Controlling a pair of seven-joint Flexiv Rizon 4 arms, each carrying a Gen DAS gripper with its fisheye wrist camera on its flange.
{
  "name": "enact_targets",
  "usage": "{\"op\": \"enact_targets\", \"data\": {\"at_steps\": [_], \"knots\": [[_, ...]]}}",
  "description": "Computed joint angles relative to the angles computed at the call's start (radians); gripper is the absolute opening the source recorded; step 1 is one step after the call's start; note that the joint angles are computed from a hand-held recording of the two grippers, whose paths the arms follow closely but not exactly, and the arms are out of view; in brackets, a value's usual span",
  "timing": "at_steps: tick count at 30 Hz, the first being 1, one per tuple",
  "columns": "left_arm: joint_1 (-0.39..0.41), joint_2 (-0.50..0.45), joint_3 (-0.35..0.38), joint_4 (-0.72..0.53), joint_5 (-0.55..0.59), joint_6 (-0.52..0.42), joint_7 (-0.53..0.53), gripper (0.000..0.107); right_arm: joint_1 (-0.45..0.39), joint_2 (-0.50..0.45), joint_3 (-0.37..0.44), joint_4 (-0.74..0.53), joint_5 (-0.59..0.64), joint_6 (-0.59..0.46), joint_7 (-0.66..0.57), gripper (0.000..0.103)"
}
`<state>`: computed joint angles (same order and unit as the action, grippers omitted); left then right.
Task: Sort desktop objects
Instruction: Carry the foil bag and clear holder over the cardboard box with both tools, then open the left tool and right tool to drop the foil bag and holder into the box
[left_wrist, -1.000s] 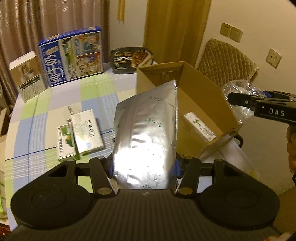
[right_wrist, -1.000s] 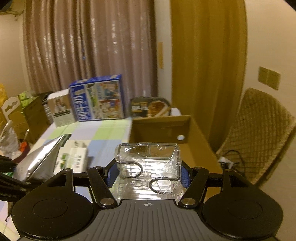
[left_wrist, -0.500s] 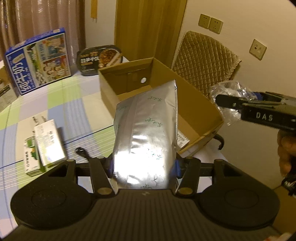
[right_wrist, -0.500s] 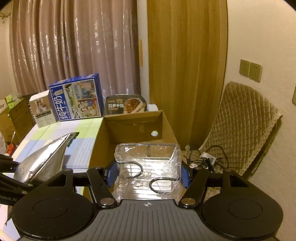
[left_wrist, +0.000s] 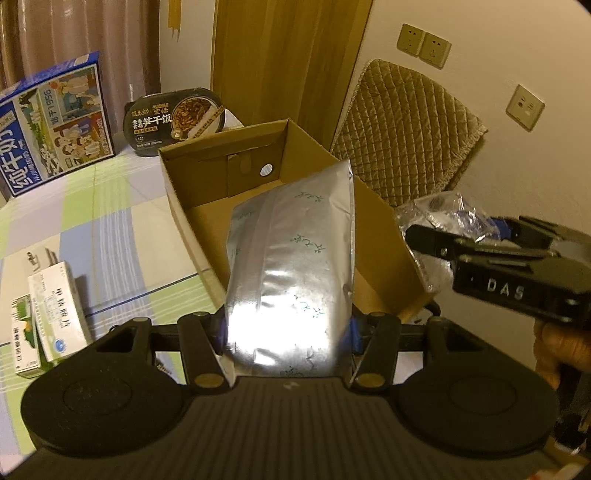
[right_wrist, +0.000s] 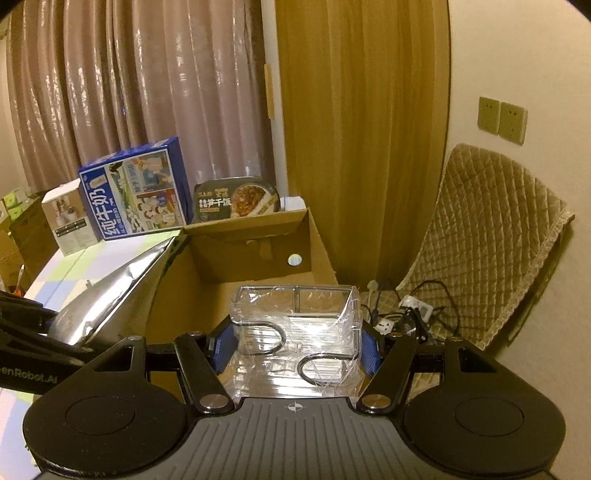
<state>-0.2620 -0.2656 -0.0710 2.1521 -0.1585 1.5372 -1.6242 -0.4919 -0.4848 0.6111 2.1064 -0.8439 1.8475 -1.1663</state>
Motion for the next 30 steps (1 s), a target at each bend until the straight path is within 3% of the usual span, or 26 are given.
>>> {"op": "enact_targets", "data": {"at_steps": [7,12,16,18,22,27,30], "knots": [[0.081,-0.075,-0.105,-0.047,-0.096,0.025,0.053,0.051,0.033,-0.05,-0.002,-0.055,0.047,-0.043,-0.048,0.062],[0.096,-0.126,-0.127,-0.088,-0.123,0.02,0.08,0.054,0.073,-0.066,-0.017,-0.078,0.113,-0.069,-0.1,0.062],[0.164,-0.143,-0.201,-0.071,-0.149,0.073,0.117,0.057,0.094,-0.07,-0.022,-0.084,0.163,-0.079,-0.14,0.062],[0.164,-0.134,-0.191,-0.057,-0.146,0.094,0.111,0.057,0.102,-0.071,-0.02,-0.085,0.187,-0.084,-0.161,0.062],[0.196,-0.094,-0.199,-0.001,-0.136,0.141,0.096,0.057,0.089,-0.084,0.024,-0.092,0.228,-0.108,-0.2,0.062],[0.268,-0.032,-0.235,0.089,-0.116,0.199,0.053,0.063,0.027,-0.135,0.141,-0.116,0.278,-0.143,-0.252,0.062],[0.302,0.003,-0.241,0.133,-0.088,0.216,0.024,0.063,0.014,-0.15,0.181,-0.13,0.326,-0.159,-0.263,0.079]]}}
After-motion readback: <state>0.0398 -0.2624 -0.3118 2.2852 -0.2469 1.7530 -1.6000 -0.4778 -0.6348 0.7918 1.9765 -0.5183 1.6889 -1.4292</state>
